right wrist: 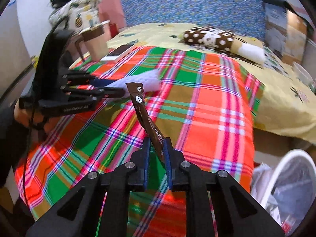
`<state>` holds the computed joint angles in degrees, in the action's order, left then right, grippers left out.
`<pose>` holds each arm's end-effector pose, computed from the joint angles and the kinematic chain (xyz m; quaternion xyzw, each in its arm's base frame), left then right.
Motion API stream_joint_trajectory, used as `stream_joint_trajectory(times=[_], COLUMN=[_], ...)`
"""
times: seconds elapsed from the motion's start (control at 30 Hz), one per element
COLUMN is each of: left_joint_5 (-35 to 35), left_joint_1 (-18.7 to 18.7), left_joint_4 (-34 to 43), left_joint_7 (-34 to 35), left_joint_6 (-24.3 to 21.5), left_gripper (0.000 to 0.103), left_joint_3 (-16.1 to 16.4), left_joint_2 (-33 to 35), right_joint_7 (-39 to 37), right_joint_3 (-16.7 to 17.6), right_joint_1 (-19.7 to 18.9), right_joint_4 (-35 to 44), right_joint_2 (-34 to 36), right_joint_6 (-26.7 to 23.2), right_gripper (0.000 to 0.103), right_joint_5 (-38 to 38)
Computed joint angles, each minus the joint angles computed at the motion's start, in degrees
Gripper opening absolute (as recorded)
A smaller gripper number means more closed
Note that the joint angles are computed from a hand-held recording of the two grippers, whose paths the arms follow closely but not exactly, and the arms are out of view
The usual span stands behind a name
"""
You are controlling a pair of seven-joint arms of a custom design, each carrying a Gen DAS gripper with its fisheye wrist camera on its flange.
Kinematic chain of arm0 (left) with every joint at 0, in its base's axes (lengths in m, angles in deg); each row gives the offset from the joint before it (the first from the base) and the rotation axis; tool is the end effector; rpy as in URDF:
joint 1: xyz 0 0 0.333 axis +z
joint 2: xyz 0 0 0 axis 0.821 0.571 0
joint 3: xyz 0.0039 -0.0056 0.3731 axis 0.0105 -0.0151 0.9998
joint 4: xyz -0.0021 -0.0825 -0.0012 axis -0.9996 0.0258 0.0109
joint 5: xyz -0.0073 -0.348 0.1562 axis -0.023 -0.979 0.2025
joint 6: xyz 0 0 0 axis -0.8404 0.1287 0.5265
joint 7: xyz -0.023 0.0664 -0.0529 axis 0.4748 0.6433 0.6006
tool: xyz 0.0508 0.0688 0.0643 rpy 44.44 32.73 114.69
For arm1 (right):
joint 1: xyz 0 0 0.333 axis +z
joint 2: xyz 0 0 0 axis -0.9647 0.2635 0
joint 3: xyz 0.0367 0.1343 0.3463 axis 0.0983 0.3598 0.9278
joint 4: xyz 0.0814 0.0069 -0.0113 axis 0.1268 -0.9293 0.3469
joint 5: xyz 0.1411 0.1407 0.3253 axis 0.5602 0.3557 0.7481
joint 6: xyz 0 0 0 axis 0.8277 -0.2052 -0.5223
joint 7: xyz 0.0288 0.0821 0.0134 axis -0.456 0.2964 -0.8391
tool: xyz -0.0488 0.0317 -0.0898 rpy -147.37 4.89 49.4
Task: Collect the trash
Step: 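Carry the foam sleeve and brown wrapper over the white bin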
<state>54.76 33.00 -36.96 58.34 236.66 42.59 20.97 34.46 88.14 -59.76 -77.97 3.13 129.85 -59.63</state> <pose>0.6277 -0.2214 0.4084 -0.5725 0.7380 -0.2750 0.2283 0.6048 0.3440 0.4247 -0.8431 0.4065 -0.0899 0.3404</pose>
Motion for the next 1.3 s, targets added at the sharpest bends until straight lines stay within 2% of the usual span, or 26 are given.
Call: stream_joint_trajectory(times=[0.03, 0.07, 0.23, 0.4, 0.57, 0.7, 0.87, 1.0, 1.1, 1.2, 1.3], left_joint_5=[-0.17, 0.12, 6.67, 12.46, 13.83, 12.15, 7.52, 2.73, -0.37, -3.21, -5.58], left_joint_1=[-0.9, -3.33, -12.88, -17.87, -15.36, -11.33, -8.28, -6.85, -6.53, -6.38, -6.84], left_joint_4=[-0.57, -1.33, -4.19, -4.7, -1.78, 2.1, 7.72, 12.48, 15.91, 19.14, 21.83], left_joint_7=[-1.27, -3.93, -16.17, -25.89, -27.91, -25.87, -20.01, -14.05, -10.06, -6.33, -3.42], left_joint_6=[0.19, -0.04, 0.54, 2.18, 1.42, 0.43, -0.78, -1.88, -3.16, -4.67, -6.08], left_gripper=[0.022, 0.021, 0.021, 0.021, 0.021, 0.021, 0.021, 0.021, 0.021, 0.021, 0.021], left_joint_3=[0.81, 3.06, 11.43, 14.49, 8.85, 1.59, -5.38, -9.79, -12.11, -13.87, -14.51], left_joint_2=[-0.44, -1.14, -4.03, -5.55, -4.8, -2.6, 1.25, 4.86, 7.43, 9.72, 11.55], right_joint_7=[0.27, 0.42, 0.14, -0.82, -0.46, 1.53, 8.31, 15.59, 20.23, 24.15, 26.96], right_joint_3=[0.04, 0.31, 2.54, 4.45, 4.72, 3.64, -2.5, -10.7, -15.49, -18.61, -19.68], right_joint_1=[-0.17, -0.53, -3.34, -6.04, -8.15, -9.08, -6.43, -1.29, 1.93, 3.72, 3.65], right_joint_4=[-0.03, -0.47, -3.68, -6.77, -9.62, -12.0, -15.11, -16.46, -16.92, -16.9, -16.87], right_joint_2=[0.01, -0.22, -2.19, -4.39, -6.74, -8.4, -10.53, -11.37, -11.45, -11.23, -11.13], right_joint_6=[0.43, 1.07, 4.03, 6.69, 9.49, 11.69, 13.63, 13.43, 12.73, 11.72, 10.55], right_gripper=[0.016, 0.016, 0.016, 0.016, 0.016, 0.016, 0.016, 0.016, 0.016, 0.016, 0.016], right_joint_5=[0.36, 0.89, 3.93, 6.16, 7.32, 6.67, 1.95, -3.61, -7.8, -11.45, -14.39])
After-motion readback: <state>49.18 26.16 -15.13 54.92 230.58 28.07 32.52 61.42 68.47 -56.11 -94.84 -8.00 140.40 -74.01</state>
